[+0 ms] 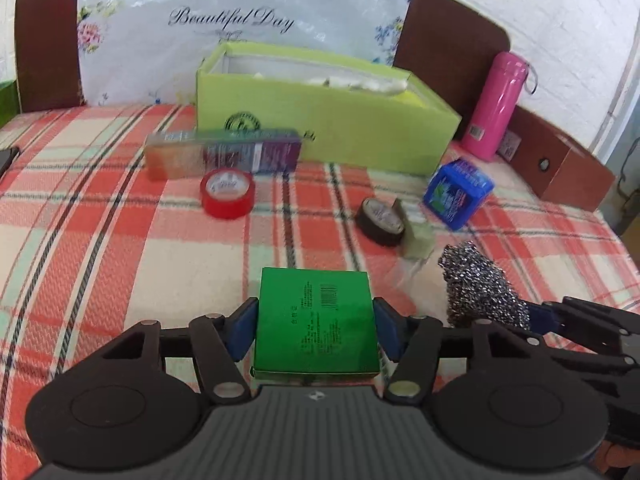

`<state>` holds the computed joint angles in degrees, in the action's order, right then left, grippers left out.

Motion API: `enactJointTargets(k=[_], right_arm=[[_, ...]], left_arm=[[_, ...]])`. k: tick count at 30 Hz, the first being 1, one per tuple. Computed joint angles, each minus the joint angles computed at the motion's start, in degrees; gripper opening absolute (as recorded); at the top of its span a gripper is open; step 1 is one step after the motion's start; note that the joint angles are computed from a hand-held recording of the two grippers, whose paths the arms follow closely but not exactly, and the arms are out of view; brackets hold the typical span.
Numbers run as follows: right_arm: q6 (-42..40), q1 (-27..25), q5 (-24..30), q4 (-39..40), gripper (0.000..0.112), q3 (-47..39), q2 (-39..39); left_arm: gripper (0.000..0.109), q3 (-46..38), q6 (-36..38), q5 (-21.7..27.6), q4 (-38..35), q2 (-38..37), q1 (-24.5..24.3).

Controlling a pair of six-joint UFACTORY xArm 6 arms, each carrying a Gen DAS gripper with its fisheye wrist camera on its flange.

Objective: Organize objects
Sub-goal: 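Carry green box and steel wool into the lime-green box, open both tools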

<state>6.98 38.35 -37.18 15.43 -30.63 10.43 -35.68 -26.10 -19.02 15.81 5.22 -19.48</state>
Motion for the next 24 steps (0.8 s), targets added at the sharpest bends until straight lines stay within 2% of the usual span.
enactJointTargets(k=[7,13,17,24], right_arm=[[-2.58,-2.38,-3.30,-1.98,0.036,-3.36,-0.92],[-5.38,-4.74,-3.85,-2.43,0.036,-9.84,1.36],[-7.25,-6.26,-3.11,-2.06,0.036,-15.65,4.46],[-7.86,-9.34,1.19,-2.32,0.036,-29.28,13.21]], left_arm=[[0.063,-3.99,-5.42,-2.91,6.83,-0.81,2.76],[0.063,-9.41,1.76,-3.04,-2.26,0.22,1.97],[0.063,-15.38,6.42,-1.38,-7.90,2.96,1.39],[0.063,-29.86,14.38,5.31,-16.07,12.23,0.93]])
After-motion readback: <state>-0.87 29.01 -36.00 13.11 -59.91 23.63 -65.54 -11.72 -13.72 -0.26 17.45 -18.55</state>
